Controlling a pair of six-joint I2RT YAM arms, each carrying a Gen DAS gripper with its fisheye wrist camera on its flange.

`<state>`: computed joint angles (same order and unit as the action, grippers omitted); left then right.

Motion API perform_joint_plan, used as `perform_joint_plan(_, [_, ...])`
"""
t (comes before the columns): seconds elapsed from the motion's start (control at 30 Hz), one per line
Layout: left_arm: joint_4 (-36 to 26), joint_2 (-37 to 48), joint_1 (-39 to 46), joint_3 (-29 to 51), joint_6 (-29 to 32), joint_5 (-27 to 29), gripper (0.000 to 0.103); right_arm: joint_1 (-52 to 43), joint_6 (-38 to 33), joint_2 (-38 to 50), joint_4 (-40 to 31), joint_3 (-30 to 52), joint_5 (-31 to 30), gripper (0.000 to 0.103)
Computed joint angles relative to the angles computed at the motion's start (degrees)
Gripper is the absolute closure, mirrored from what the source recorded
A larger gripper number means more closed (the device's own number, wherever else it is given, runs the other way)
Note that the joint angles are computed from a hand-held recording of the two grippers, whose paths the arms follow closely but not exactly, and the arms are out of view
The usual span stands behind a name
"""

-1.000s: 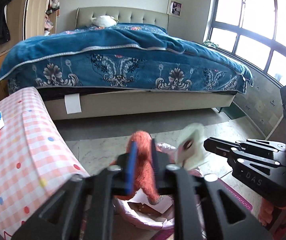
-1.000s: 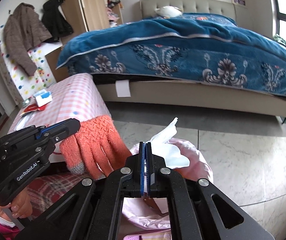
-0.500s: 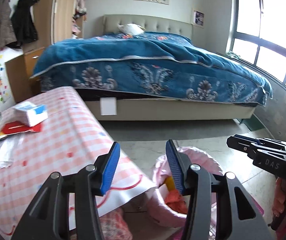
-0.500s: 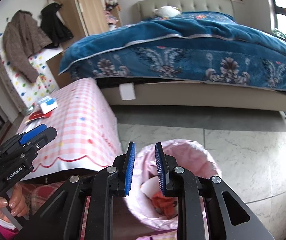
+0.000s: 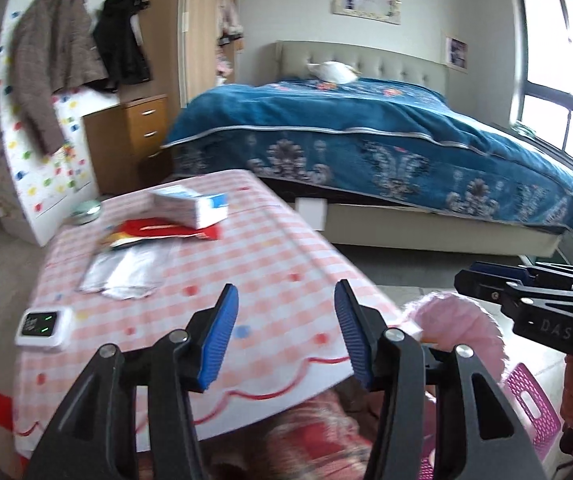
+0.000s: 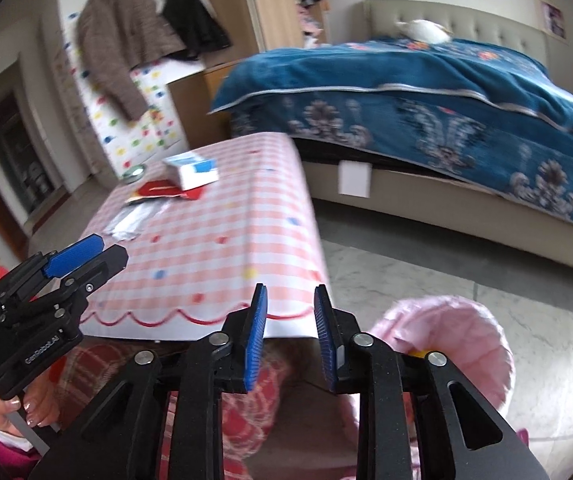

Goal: Collect trash
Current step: 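Move both grippers back over the table, then grasp the white milk carton with the right gripper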

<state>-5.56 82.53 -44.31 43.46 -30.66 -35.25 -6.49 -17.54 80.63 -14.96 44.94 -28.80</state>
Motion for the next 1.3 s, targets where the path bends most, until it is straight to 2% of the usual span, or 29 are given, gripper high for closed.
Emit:
perform_joint_plan(0.23, [-1.87, -7.87, 10.14, -5.96, -0.02, 0.57, 0.046, 11.30, 4.04, 2.94, 2.97, 2.63, 4.28, 0.065])
perform_joint_plan(0.5, [-0.01, -8.41, 25.00, -7.29, 4.92, 6.50, 0.043, 21.63, 8.08, 16.00, 4.84, 14.29, 7.13, 0.062])
perform_joint_plan(0.53, [0.45, -8.14, 26.82, -7.25, 5.76, 7.37, 0.043, 21.91, 8.17, 16.74, 4.80, 15.06, 7.19, 0.060])
perform_joint_plan(0.6, [1.42, -6.87, 29.68, -6.84, 6.97, 8.51, 0.043, 23.83, 9.20, 21.13, 5.39, 19.32, 8.06, 0.048])
perform_joint_plan(0.63, [2.03, -6.44, 30.66, -6.94, 7.45, 8.98, 0.043, 24.29, 9.37, 22.61, 5.69, 20.74, 8.30, 0.047])
perform_joint_plan(0.77, [3.75, -2.64, 34.14, -5.76, 8.78, 10.80, 0.043, 27.04, 10.42, 32.12, 5.24, 31.03, 10.12, 0.043])
perform_joint_plan(0.83, [4.18, -0.97, 35.22, -4.82, 9.38, 11.54, 0.042, 27.66, 10.84, 35.75, 4.82, 35.47, 10.48, 0.033])
perform_joint_plan(0.93, [5.13, 1.84, 36.47, -2.80, 10.27, 12.09, 0.036, 28.39, 11.13, 42.24, 2.28, 44.39, 11.28, 0.022])
perform_joint_plan(1.0, [5.50, 3.97, 37.47, -0.98, 11.04, 12.89, 0.036, 28.63, 11.23, 45.85, 0.40, 49.57, 11.35, 0.019])
perform_joint_plan(1.2, [6.37, 8.27, 38.95, 2.55, 12.29, 14.23, 0.036, 29.07, 11.33, 59.46, -11.10, 71.61, 10.25, 0.016])
perform_joint_plan(1.3, [6.62, 8.85, 39.10, 2.50, 12.31, 14.56, 0.036, 28.59, 10.09, 67.47, -19.66, 85.16, 6.93, 0.018])
